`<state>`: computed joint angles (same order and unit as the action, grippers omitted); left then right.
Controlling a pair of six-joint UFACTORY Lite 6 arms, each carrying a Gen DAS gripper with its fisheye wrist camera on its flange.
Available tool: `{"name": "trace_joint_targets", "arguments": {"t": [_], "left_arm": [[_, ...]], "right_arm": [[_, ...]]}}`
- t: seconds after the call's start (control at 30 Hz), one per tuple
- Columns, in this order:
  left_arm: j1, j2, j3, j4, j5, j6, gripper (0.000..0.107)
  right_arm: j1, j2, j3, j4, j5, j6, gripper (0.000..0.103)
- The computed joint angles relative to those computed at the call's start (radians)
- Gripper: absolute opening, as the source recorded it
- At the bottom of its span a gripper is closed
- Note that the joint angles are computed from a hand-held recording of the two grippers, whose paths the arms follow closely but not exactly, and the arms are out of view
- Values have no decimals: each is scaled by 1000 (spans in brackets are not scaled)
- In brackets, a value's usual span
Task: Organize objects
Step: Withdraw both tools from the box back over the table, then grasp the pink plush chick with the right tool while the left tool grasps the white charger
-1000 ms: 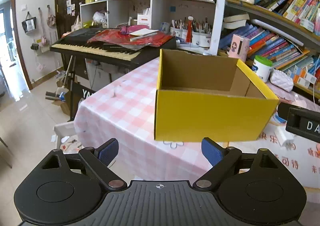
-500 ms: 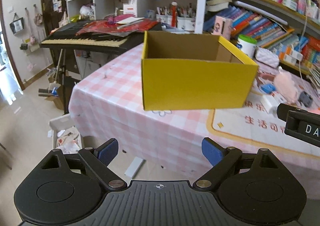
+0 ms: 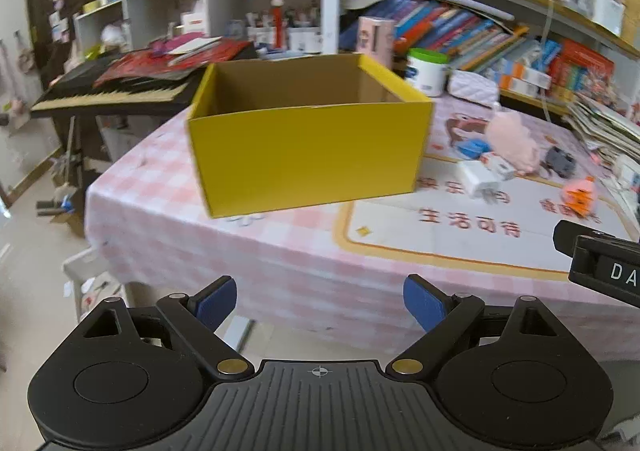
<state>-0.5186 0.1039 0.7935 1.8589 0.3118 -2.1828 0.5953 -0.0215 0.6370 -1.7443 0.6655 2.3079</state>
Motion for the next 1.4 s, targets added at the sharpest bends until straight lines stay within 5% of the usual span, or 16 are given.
{"name": "trace_joint_targets", "arguments": {"t": [0.33, 0.7, 1.1, 1.4], "left_arm": [[-76, 149, 175, -51, -15, 91, 92], [-143, 367, 483, -337, -5, 371, 92], [-198, 701, 973, -802, 48, 810, 92], [-226, 1043, 1516, -1148, 251, 1116, 92]], "right_arm": [[-161, -90, -90, -18, -48, 31, 100], [-445, -22, -1, -224, -213, 67, 100], [-725, 173, 215, -609, -372, 233, 100], [-851, 415, 484, -1085, -499, 575, 100]]}}
